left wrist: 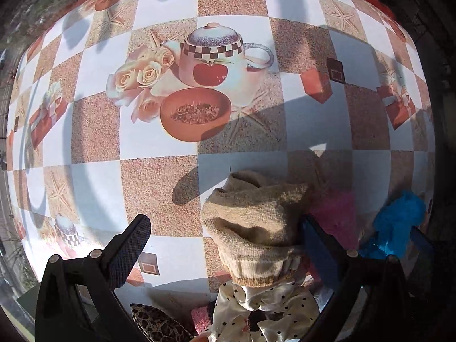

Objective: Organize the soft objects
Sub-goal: 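Grasp the beige knit hat with the left gripper while the right gripper grasps the blue glove, then carry the beige hat and blue glove over the white box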

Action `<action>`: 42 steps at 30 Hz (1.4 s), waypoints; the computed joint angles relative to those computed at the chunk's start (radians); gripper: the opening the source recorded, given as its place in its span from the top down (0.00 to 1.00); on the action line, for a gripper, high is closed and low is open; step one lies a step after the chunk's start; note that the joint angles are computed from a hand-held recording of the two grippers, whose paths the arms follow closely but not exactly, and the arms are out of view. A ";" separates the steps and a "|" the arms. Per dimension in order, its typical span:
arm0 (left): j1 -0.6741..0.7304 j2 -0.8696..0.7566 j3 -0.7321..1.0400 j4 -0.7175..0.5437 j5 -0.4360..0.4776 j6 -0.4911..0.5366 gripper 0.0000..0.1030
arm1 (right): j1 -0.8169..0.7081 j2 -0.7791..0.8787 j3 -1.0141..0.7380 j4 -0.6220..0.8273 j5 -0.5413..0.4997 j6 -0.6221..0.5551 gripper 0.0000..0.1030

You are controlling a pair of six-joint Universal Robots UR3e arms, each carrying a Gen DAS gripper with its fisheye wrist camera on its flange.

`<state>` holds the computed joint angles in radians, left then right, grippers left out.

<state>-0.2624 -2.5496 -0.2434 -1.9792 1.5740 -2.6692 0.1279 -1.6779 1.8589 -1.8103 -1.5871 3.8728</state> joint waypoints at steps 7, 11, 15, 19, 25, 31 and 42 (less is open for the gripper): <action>-0.005 0.030 -0.094 0.025 0.000 0.040 0.17 | 0.028 0.051 0.007 -0.041 -0.027 -0.017 0.00; -0.013 0.053 -0.090 -0.001 -0.031 0.079 0.68 | 0.030 0.046 -0.013 -0.027 -0.029 -0.018 0.13; -0.008 0.163 -0.269 0.138 -0.027 0.083 0.80 | 0.010 -0.012 0.008 -0.049 0.004 -0.033 0.61; 0.027 0.267 -0.403 0.222 -0.052 0.108 0.80 | -0.086 -0.144 0.112 -0.080 0.106 -0.029 0.77; 0.099 0.416 -0.559 0.311 -0.112 0.134 0.80 | -0.112 -0.273 0.106 -0.006 0.115 -0.003 0.88; 0.141 0.451 -0.502 0.258 -0.150 0.143 0.80 | -0.084 -0.331 0.076 0.070 0.089 0.035 0.87; 0.249 0.631 -0.647 0.273 -0.196 0.265 0.80 | 0.061 -0.251 -0.104 0.100 0.031 0.178 0.87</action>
